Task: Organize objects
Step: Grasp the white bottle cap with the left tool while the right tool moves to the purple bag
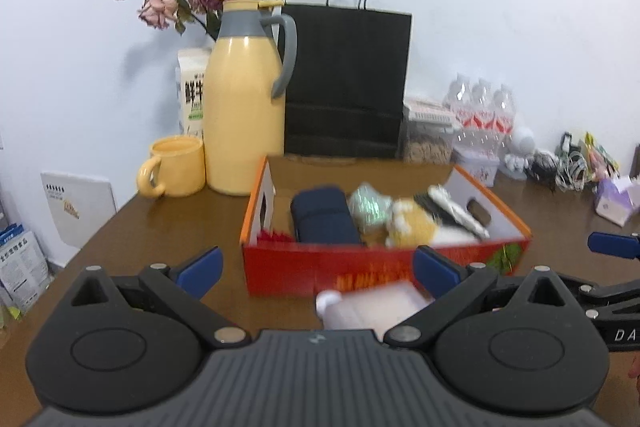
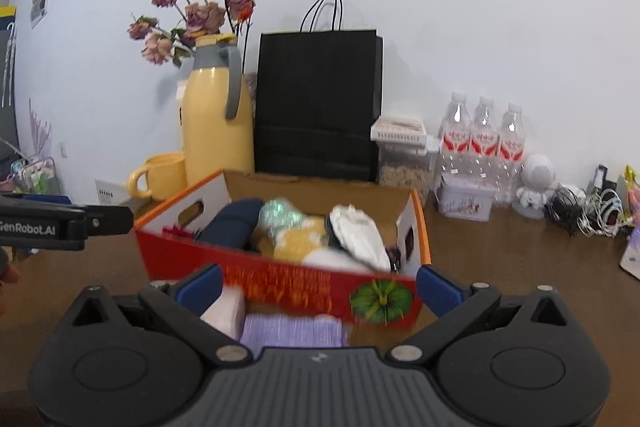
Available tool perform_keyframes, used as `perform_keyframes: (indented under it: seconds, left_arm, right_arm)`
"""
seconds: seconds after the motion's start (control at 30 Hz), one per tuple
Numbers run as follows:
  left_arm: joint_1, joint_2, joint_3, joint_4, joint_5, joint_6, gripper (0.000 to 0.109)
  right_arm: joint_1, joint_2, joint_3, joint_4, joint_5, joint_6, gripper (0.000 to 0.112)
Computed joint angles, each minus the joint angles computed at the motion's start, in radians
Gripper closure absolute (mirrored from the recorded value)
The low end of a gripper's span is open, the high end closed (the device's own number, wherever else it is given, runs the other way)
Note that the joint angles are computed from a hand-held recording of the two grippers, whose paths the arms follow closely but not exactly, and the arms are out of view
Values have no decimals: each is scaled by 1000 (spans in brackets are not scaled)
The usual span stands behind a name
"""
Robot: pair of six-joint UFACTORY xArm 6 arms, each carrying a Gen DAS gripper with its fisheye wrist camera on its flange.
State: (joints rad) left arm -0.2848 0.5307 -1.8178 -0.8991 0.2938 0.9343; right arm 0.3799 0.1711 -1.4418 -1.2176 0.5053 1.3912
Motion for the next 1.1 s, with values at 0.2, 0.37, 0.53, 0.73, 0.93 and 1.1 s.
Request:
perform_keyframes:
  seconds: [0.2, 0.37, 0.53, 0.73, 0.93, 1.1]
  left_arm:
    - [-8, -105, 191, 2, -20, 33, 6]
    - [-16, -160, 306, -2, -2, 60, 6]
    - [-33, -200, 399, -17, 8, 99, 6]
    - [-81, -211, 475, 65, -91, 53, 6]
    - [-105, -190, 477, 41, -145, 53, 11]
    - [-115, -189, 474, -38, -154, 120, 23]
  right_arm:
    - [23, -83, 128, 20, 22, 11, 9]
    - [24, -130, 210, 26, 21, 25, 9]
    - [23, -150, 261, 32, 12, 25, 9]
    - [13, -159, 290, 30, -12, 45, 9]
    - [4, -172, 313, 26, -23, 59, 9]
    - [1, -168, 312, 28, -30, 62, 9]
